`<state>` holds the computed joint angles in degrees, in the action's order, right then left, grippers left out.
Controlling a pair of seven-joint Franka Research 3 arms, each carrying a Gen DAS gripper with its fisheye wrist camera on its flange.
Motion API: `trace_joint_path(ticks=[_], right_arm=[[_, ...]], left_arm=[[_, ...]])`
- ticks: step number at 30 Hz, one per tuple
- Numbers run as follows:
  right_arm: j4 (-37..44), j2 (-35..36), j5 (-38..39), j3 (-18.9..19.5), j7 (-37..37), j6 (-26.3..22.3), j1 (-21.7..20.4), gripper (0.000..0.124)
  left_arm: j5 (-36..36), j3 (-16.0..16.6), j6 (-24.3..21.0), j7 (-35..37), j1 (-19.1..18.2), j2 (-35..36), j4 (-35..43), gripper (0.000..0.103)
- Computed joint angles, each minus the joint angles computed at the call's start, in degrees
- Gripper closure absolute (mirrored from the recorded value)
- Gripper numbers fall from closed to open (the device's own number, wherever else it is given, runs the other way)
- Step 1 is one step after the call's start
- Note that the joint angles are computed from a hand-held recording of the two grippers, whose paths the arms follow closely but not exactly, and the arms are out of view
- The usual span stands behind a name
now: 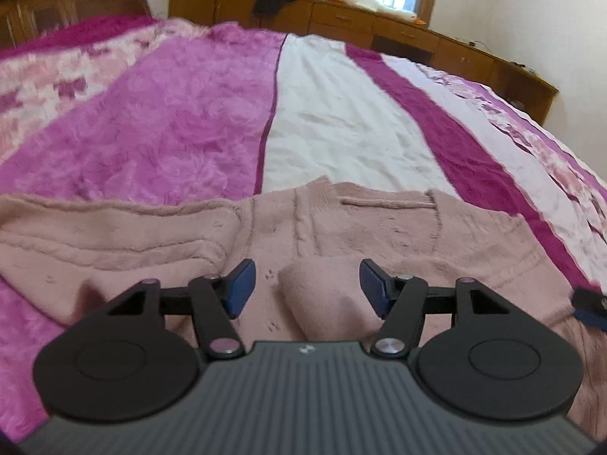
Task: Fold small clothes
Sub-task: 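Move the left gripper to the other sleeve and close on it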
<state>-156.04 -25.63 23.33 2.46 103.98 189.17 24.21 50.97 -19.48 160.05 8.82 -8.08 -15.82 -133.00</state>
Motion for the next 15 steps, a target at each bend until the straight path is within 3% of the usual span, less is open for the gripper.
trace_joint_path(ticks=[3, 5, 7, 9, 11, 15], right_arm=[[0.2, 0.46, 0.0, 0.86, 0.21, -0.54, -1.19, 0.055], [0.37, 0.91, -0.06, 0.86, 0.2, -0.7, -1.43, 0.055], [0.59, 1.43, -0.09, 0.68, 0.17, -0.89, -1.43, 0.055], [0.89, 2.07, -0.02, 0.66, 0.25, -1.3, -1.59, 0.055], [1.03, 2.67, 0.05, 0.54, 0.25, -1.45, -1.56, 0.055], [0.99, 3.32, -0.01, -0.49, -0.22, -0.9, -0.53, 0.055]], left_arm=[[-2.53, 1.85, 1.79, -0.15, 0.52, 2.03, -0.12, 0.041], [-3.28, 1.95, -1.03, 0.08, 0.89, 2.57, 0.32, 0.042], [-0.16, 0.76, -5.94, -2.11, 1.84, 2.12, 1.09, 0.042], [3.49, -0.65, -13.9, -4.25, 2.02, 1.42, 2.06, 0.042], [5.61, -0.73, -18.28, -6.03, 1.44, 0.63, 1.93, 0.042], [5.37, -0.05, -27.38, -3.16, -0.32, 0.58, 2.13, 0.042]])
